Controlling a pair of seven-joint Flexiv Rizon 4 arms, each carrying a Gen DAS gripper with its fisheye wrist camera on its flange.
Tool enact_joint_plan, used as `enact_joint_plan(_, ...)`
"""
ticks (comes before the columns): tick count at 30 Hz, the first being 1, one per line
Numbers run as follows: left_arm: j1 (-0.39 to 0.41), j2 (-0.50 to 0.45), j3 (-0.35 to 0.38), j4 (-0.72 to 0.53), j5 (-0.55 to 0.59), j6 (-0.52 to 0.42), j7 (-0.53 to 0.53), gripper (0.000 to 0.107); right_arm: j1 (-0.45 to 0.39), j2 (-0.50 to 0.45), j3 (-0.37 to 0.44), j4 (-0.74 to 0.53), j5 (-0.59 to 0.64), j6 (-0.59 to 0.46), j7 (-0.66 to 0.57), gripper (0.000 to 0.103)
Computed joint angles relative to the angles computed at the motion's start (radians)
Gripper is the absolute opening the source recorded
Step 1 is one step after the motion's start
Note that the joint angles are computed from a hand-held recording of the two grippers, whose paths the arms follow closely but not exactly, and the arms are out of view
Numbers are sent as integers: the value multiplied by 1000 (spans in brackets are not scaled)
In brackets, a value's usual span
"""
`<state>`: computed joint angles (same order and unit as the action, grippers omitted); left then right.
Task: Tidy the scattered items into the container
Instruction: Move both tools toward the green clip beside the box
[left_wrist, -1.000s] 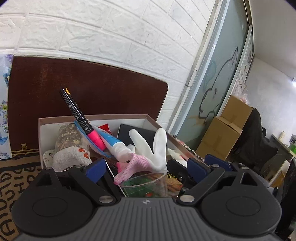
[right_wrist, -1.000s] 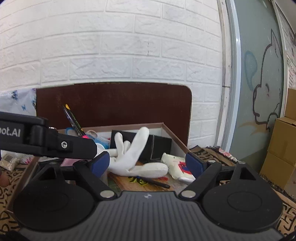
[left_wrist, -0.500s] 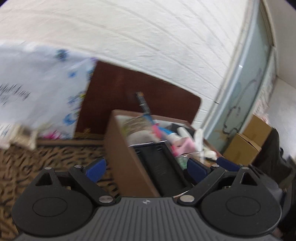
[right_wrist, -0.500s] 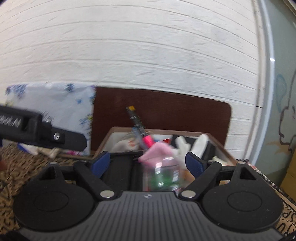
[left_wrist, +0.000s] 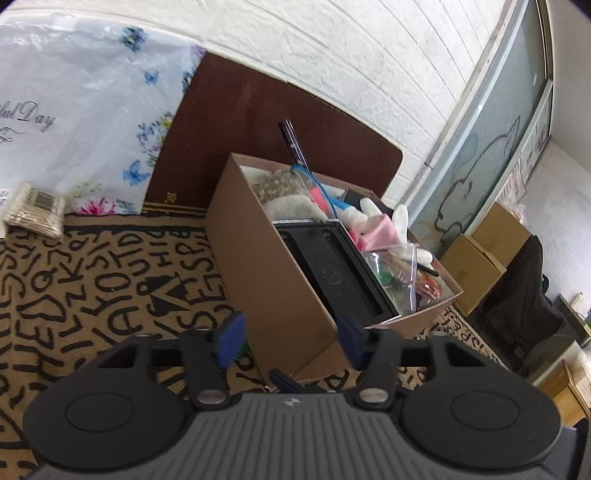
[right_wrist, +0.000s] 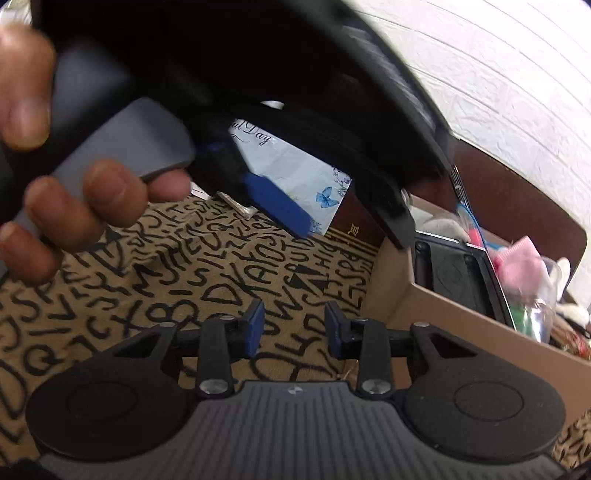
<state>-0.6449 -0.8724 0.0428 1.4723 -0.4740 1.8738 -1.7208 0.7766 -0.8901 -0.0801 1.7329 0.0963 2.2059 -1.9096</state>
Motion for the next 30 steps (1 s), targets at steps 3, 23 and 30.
enact_joint_plan(3,24,-16,-28,-32,20,-46,6,23,51,-40,-61,-62,74,-35,-4,28)
enact_joint_plan(23,145,-108,-192,-156,165,-95,-20,14,109,-112,-167,-180,248,-81,159,0)
enact_joint_plan(30,139,-156,-203,-246,177,-142,-3,14,138,-110,-263,-168,313,-133,205,0)
